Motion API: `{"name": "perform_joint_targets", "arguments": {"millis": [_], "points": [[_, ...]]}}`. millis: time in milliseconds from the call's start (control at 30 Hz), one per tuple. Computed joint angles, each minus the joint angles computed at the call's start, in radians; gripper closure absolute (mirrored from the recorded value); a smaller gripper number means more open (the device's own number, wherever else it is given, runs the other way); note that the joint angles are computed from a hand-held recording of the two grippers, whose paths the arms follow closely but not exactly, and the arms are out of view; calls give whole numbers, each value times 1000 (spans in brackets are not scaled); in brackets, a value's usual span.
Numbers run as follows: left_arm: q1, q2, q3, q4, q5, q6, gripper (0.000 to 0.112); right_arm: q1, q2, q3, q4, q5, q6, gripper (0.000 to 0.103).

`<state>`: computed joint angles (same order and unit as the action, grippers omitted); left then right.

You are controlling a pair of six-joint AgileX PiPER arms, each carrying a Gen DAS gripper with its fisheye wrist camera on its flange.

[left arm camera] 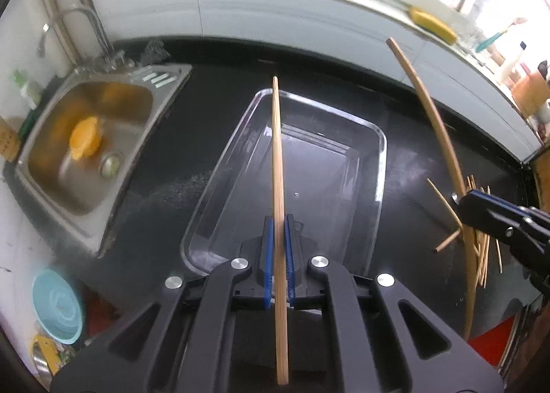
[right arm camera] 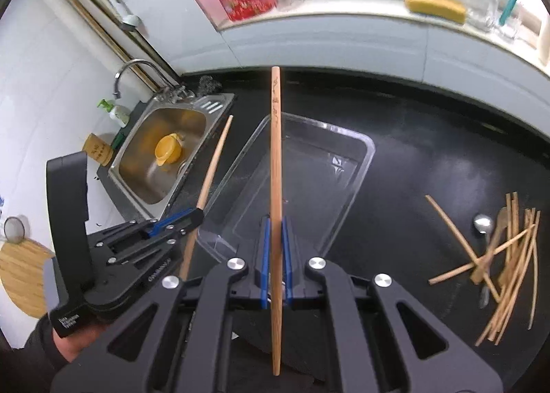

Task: Organize utensils
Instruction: 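Carry the chopstick over the clear tray and open both grippers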

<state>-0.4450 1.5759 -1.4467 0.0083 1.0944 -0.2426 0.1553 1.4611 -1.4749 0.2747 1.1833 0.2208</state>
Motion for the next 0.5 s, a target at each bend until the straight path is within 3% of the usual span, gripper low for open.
{"name": "perform_joint_targets", "arguments": {"millis": [200,500], "points": [[69,138,0,-94,-59,86,106,0,152,32,50,-118,-27,96],[103,251,-17,-156,-86,127,106,9,323,-9,69,-146,-39,96]]}}
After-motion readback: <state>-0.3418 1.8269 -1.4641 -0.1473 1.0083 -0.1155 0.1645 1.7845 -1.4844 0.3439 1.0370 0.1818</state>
